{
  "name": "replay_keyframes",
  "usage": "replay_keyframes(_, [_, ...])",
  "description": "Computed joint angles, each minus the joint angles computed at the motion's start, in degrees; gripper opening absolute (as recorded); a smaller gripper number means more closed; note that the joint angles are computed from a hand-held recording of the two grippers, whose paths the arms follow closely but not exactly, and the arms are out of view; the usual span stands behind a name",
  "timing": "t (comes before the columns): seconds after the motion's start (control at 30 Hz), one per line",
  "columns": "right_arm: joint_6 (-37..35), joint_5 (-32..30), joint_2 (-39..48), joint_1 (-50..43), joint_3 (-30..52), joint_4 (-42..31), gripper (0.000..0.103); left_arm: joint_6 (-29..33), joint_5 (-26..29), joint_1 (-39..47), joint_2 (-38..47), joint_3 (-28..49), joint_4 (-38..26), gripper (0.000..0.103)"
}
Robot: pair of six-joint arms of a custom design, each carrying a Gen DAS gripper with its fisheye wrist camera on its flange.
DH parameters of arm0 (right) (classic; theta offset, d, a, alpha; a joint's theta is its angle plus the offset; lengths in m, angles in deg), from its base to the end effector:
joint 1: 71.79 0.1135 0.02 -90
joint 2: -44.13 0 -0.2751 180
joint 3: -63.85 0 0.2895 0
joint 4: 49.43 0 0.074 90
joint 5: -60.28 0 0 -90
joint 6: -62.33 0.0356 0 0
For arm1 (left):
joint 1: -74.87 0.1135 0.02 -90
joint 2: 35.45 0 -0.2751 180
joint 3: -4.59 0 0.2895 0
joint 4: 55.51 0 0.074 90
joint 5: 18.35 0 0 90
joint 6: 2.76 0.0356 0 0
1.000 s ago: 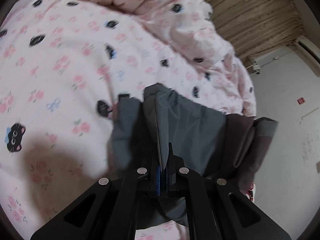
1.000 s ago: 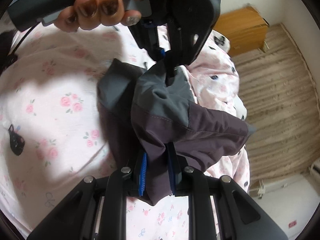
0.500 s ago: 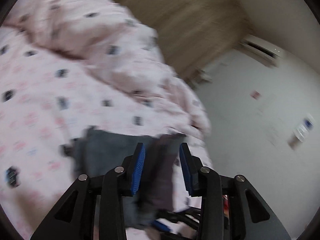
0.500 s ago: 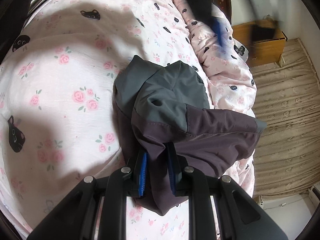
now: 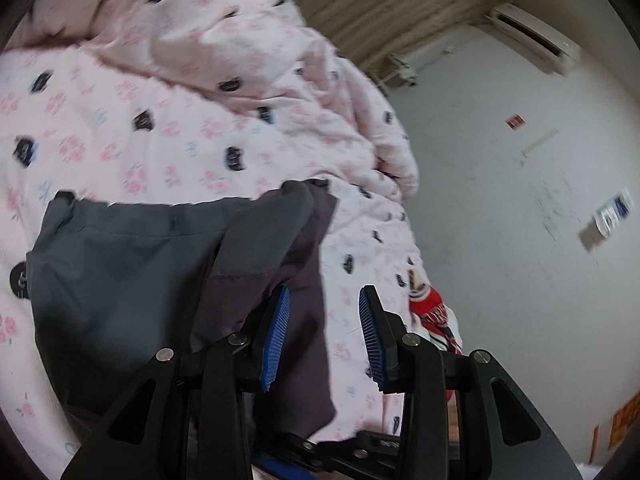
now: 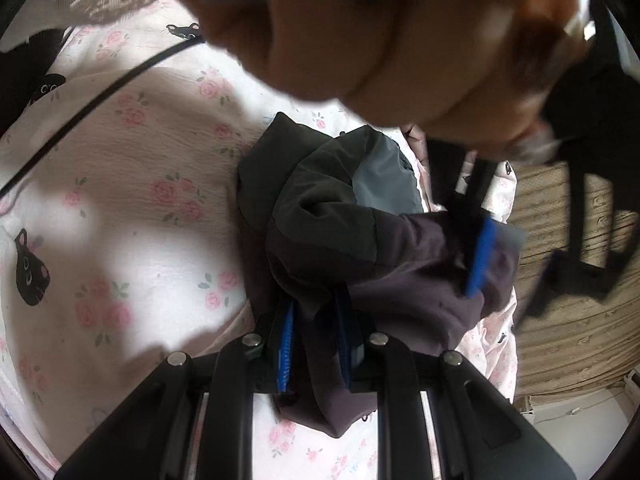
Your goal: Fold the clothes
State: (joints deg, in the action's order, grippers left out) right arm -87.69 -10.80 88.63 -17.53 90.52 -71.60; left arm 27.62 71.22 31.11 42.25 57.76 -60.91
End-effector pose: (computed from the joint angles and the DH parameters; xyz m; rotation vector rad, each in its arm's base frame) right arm 0.1156 0.1409 0.1485 -1.7970 1.3691 -0.4276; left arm 0.2311 -0.2210 0.2074 -0.3199 2.2609 -1.0306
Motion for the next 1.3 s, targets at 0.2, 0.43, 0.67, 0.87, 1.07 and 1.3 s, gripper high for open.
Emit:
replay_keyframes(0.2, [-1.69, -1.48, 0.71, -0.82, -1.09, 2.54, 0.022, -4.63, 2.16, 2.95, 3.22, -1.81, -0.46, 0.009])
replay_keyframes(0.43, [-0.05, -19.15, -7.37, -12.64, 4.27, -12.41, 0.028, -8.45, 3.08, 4.66, 2.90, -4.82, -1.06, 0.002])
replay_keyframes(0.67, [2.89, -42.33, 7.15, -34.94, 24.29, -25.87, 0.036, -8.93, 2.94, 5.00, 3.00, -4.50, -3.06, 0.002])
replay_keyframes(0.87, [14.90, -45.47, 26.42, -35.54, 38.54, -26.17, 0.036, -8.88, 3.22, 5.30, 3.65, -4.11, -2.98, 0.002])
replay_keyframes(1.07, [18.67, -42.08, 38.19, -33.25, 42.29, -24.47, 0.035, -9.20, 3.48, 5.74, 3.95, -3.93, -3.36, 0.002])
replay_keyframes(1.3, [20.08, -40.94, 46.62, -32.98, 44.27, -22.53, 0.036, -9.61, 3.98, 6.31, 6.16, -2.15, -6.45, 0.002])
